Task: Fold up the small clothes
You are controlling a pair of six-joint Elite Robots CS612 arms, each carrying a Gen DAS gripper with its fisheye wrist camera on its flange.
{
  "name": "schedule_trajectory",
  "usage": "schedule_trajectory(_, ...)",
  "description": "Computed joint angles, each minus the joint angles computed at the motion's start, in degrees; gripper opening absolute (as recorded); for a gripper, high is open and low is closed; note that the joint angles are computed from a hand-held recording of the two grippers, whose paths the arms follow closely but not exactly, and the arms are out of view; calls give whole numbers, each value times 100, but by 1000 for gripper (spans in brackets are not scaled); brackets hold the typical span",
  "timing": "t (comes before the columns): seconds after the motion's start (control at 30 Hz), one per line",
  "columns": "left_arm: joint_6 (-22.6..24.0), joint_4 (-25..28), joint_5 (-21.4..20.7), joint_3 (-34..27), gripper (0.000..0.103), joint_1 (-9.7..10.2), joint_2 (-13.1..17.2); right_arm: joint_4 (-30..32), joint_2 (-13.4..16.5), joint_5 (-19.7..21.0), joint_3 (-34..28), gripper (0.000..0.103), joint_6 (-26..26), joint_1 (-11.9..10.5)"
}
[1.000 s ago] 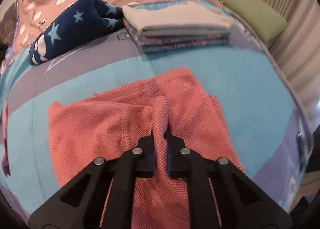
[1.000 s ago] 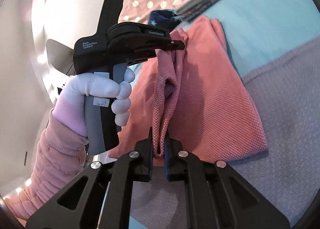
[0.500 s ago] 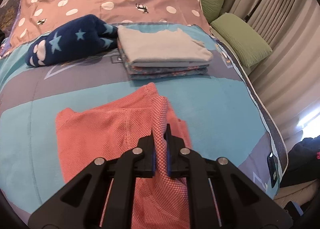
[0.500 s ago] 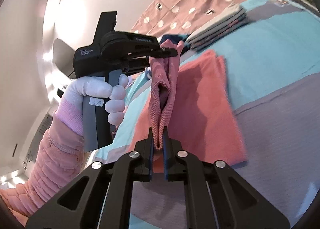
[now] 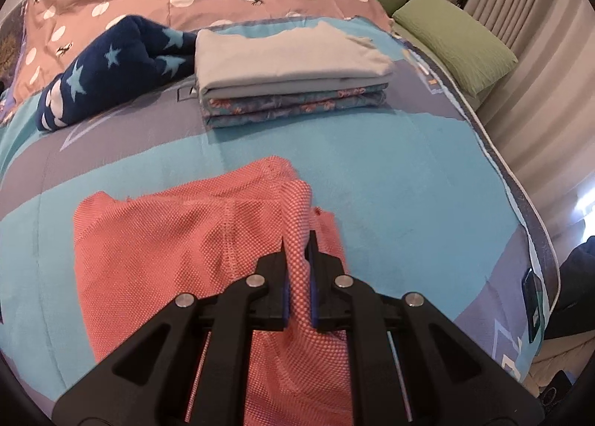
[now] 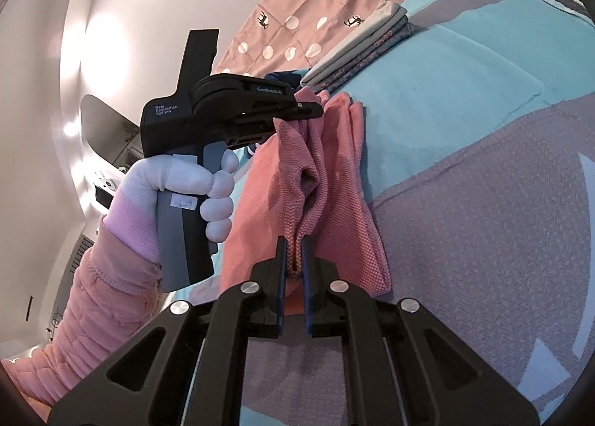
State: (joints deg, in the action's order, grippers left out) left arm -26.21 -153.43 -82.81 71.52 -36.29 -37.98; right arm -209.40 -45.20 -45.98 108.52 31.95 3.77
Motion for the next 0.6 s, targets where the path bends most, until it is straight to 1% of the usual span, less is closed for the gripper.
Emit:
schedule_trajectory(0.07,39,-77,-29,15,7,-9,-18,-102,0,48,27,8,66,-28)
schedule_trajectory(0.13,124,-100,-29,-1,7,-27,-6,-116,-29,-6,74,8,56,-39)
schedule_trajectory(0.23,182,92,-27,-107,9,-42,77,93,-33,-134,82,8,-38,-35)
schedule_trajectory(0.27,247,202,-56,-158,12,-41,124,234,-53,-196,93,8,-96,-20)
schedule_trajectory(0.3,285,294,-63,-186,19,-43,162,524,-87,-291,101,8,-229,6)
schedule_trajectory(0.33,295,297,-66,-190,21,-44,175,710,-105,-412,107,11,-296,27)
schedule_trajectory(0.37,321,218,-70,-155,25,-48,173,801,-110,-504,116,11,-318,39)
schedule_trajectory(0.4,358,108,-76,-96,36,-49,146,802,-86,-465,114,11,-270,28)
schedule_trajectory(0.43,375,48,-52,-61,43,-54,120,770,-72,-424,112,11,-221,17)
schedule_trajectory(0.47,418,-118,49,55,51,-69,43,711,-65,-396,117,11,-176,5)
schedule_trajectory(0.53,635,-474,218,311,53,-100,-124,614,-69,-437,140,12,-171,2)
schedule_trajectory(0.6,863,-947,420,719,67,-134,-372,564,-53,-422,149,13,-166,-13)
